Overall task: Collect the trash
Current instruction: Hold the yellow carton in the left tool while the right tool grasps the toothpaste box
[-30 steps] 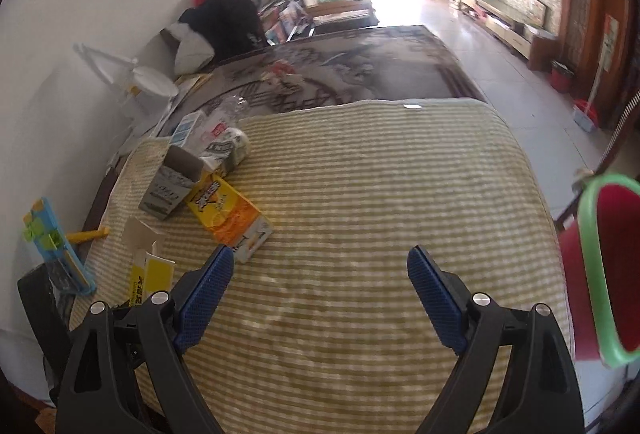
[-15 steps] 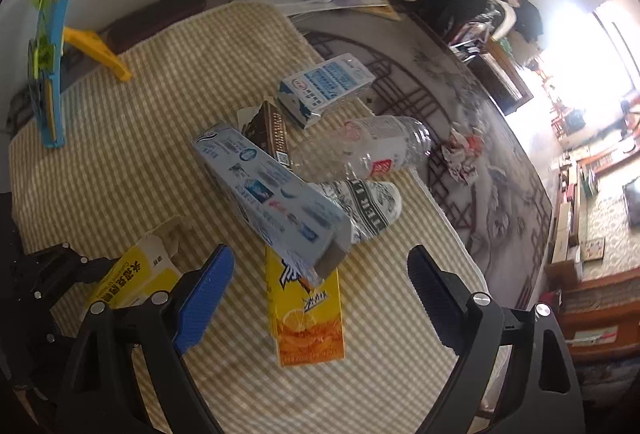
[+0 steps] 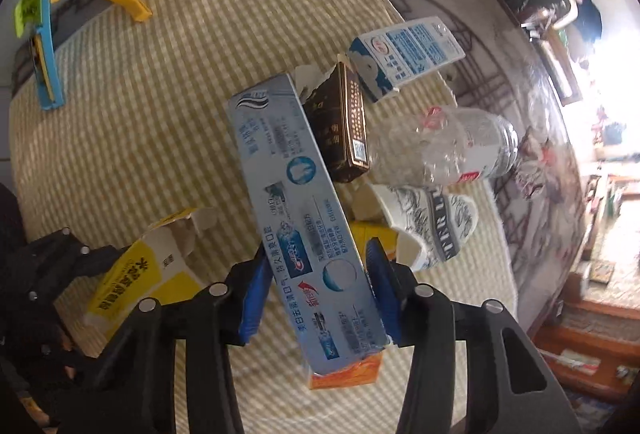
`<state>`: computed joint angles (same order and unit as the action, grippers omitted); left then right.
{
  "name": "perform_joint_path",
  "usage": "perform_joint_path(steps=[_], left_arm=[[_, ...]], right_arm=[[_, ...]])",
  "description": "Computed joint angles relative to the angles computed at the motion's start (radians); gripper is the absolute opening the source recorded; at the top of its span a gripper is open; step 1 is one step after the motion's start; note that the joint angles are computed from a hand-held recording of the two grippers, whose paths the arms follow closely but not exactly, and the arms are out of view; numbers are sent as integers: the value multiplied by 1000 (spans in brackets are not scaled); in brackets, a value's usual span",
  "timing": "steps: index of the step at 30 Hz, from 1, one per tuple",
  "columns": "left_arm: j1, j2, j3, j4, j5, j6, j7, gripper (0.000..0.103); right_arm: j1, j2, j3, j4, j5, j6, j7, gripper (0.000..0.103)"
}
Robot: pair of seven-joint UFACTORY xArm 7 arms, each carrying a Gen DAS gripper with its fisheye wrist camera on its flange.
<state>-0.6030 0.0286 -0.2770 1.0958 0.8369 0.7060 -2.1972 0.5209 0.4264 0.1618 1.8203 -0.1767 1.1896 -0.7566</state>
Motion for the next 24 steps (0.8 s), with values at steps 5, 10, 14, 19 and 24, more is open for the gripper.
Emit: perform_joint_path(steps=[5, 10, 14, 19, 24], left_arm=[[1, -13, -3, -14, 28, 1, -65, 64], [2, -8, -10, -8, 33, 13, -58, 53], [-4, 13, -7, 15, 53, 5, -29, 44], [-24, 44, 2, 56, 23, 50, 33, 60], [-38, 57, 22, 60, 69, -1, 32, 39]], right_arm=[[-80, 4, 4, 46, 140, 91, -2, 41], [-178, -89, 3, -63, 295, 60, 8, 39], [-253, -161, -10, -169, 415, 3, 34, 38], [-330, -263, -28, -321, 570, -50, 21, 37], [-389, -339, -60, -415, 728, -56, 35, 35]])
